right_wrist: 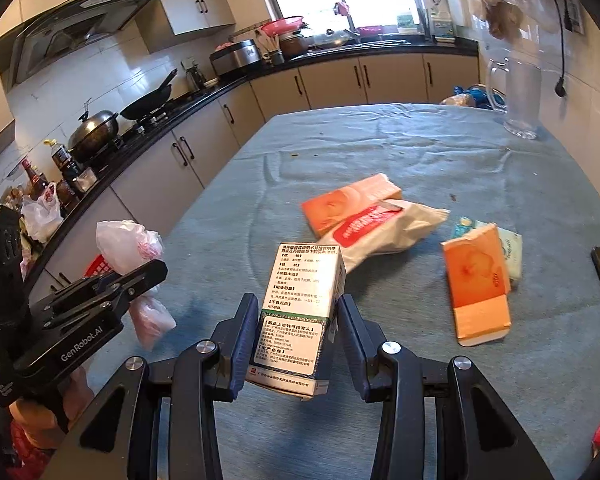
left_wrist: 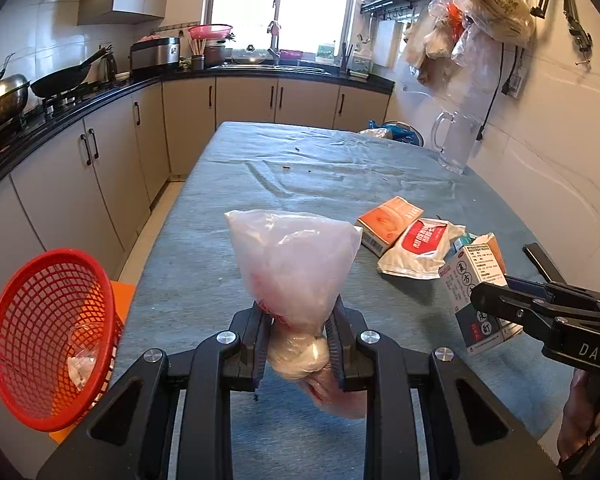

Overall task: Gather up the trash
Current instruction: 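Carry the plastic bag and medicine box with both tools over the red basket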

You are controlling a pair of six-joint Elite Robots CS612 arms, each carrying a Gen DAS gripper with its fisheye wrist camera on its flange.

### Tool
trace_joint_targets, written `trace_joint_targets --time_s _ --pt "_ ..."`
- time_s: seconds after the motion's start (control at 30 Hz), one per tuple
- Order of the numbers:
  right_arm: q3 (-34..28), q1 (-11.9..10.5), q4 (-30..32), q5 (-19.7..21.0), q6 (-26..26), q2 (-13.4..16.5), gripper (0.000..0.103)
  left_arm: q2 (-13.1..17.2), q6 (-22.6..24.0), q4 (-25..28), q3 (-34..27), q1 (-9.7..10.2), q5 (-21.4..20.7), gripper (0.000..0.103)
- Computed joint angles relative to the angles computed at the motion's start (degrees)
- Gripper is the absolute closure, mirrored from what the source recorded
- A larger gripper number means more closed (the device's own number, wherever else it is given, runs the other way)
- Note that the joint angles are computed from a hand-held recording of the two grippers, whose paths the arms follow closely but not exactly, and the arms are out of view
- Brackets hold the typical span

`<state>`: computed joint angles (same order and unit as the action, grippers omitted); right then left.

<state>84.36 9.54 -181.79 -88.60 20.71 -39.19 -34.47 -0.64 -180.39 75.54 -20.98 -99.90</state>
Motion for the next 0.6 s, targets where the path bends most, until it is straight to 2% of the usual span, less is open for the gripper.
trace_joint_targets --time_s 0.6 --pt "-7.13 1.77 5.15 3.52 -3.16 2.79 0.059 -0.14 -4.58 -2.34 0.66 2.81 1.71 0.079"
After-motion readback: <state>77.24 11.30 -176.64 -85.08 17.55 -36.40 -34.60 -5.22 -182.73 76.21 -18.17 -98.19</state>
